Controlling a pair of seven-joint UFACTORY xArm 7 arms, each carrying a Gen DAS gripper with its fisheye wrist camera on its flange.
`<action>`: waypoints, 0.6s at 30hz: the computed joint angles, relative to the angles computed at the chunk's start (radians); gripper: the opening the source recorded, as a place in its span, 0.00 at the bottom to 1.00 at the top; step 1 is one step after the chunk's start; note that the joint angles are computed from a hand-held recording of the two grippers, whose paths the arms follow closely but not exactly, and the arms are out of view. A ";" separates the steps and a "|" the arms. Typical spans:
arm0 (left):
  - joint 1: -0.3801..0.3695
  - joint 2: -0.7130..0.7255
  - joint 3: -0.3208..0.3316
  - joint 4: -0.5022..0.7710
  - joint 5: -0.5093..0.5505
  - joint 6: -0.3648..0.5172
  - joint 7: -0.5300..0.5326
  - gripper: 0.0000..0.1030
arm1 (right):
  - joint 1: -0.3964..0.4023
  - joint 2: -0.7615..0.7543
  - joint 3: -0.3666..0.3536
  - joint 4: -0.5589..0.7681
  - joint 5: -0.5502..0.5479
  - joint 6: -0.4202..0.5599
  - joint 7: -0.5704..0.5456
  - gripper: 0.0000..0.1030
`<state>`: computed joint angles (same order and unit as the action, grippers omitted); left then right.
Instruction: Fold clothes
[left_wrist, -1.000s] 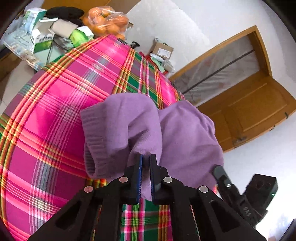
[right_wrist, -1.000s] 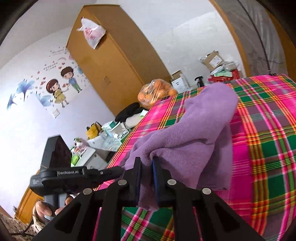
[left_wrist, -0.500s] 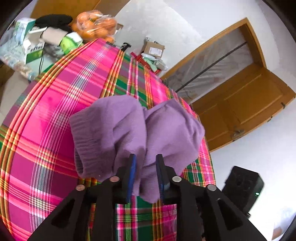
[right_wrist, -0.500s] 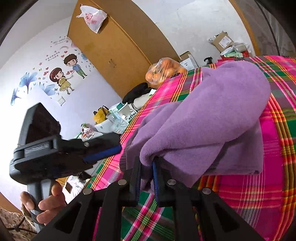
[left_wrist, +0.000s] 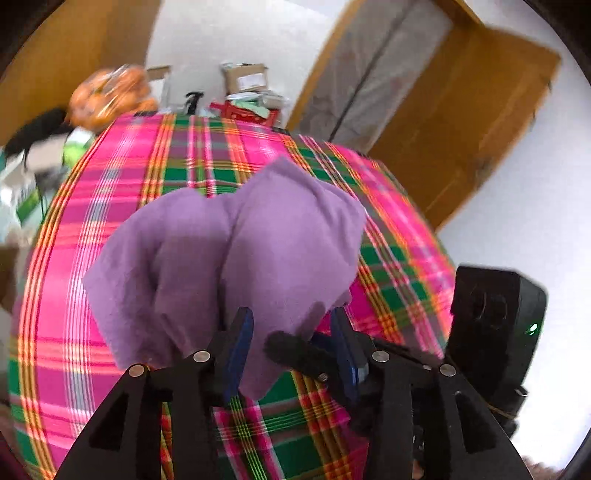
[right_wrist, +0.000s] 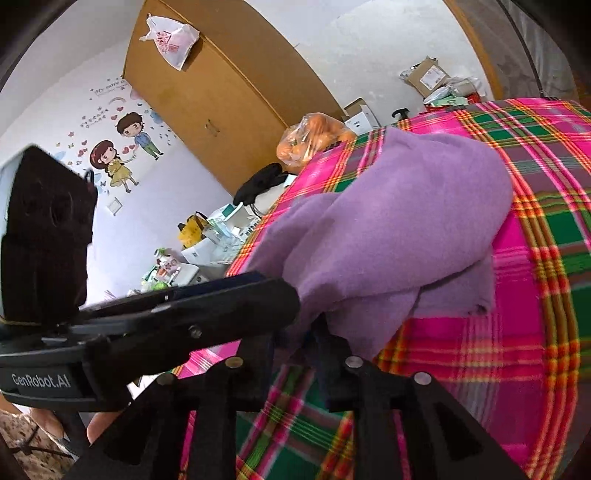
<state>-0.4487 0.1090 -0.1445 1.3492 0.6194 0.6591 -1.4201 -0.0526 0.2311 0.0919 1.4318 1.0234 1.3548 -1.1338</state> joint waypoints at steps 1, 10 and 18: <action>-0.003 0.022 -0.005 0.031 -0.006 0.024 0.038 0.44 | -0.005 0.000 -0.003 0.000 -0.003 0.007 -0.002 0.23; -0.046 0.104 0.017 0.129 -0.065 0.141 0.118 0.44 | -0.040 0.024 -0.031 0.030 -0.052 -0.053 0.012 0.28; -0.047 0.114 0.037 0.125 -0.082 0.138 0.096 0.44 | -0.027 0.103 -0.001 0.109 -0.130 -0.225 0.140 0.32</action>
<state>-0.4952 0.2228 -0.1078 1.4745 0.5377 0.7970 -1.3243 -0.0792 0.3343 0.0910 1.5405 0.8932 1.1296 -0.9936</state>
